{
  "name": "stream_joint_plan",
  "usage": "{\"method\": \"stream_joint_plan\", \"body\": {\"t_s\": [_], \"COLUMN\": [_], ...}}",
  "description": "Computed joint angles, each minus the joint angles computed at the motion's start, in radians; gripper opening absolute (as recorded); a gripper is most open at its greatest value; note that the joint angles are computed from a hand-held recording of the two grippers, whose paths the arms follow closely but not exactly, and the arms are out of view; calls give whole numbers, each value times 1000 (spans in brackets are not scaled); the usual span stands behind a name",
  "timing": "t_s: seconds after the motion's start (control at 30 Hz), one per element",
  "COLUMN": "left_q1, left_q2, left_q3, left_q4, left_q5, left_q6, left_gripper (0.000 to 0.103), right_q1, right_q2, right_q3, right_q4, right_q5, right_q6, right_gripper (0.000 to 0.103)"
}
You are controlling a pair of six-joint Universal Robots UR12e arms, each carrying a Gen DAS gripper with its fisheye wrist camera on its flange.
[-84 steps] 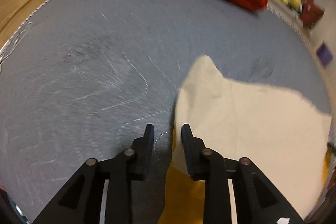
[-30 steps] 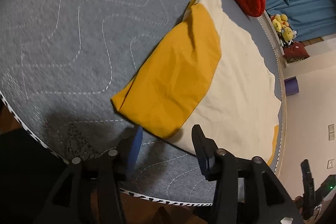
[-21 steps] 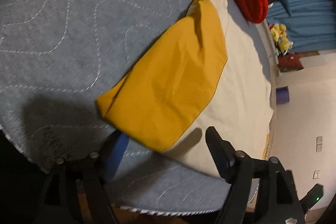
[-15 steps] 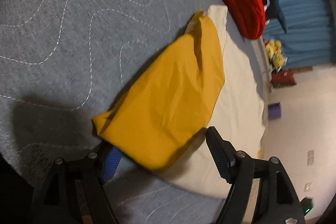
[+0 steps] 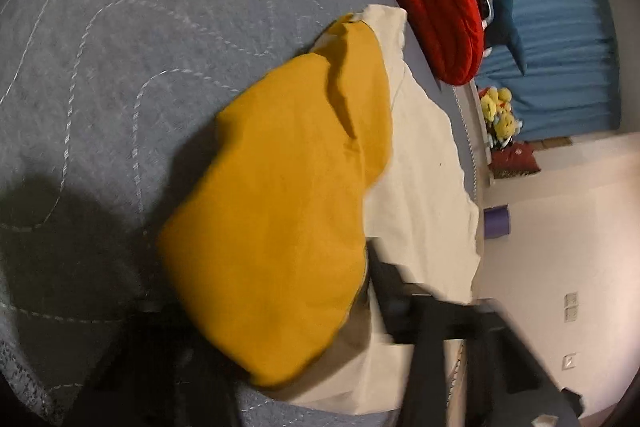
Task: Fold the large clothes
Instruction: 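Grasp the orange jacket side with the left tool and lift it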
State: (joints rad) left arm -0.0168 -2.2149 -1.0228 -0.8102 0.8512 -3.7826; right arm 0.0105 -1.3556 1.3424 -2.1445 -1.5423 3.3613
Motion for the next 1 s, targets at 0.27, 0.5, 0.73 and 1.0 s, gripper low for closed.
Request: {"method": "stream_joint_plan", "body": {"t_s": [0.27,0.5,0.73,1.0], "left_q1": [-4,14,17,-22], "left_q2": [22,75,127,146], "left_q3": [62,102,92,63], "left_q4": [-26,-210,-270,-208], "left_q5": [58,191,294,394], "left_q6": [130,326,501,565], "left_gripper": [15,15,15,15], "right_q1": [38,61,81,116], "right_q2": [52,121,213,245], "right_q3": [-66,-146,-241,-284], "right_q4": [26,65,223,320], "right_q5": [37,208,412,325], "right_q6": [-31,-63,-142,-242], "right_gripper": [60,60,60,60]}}
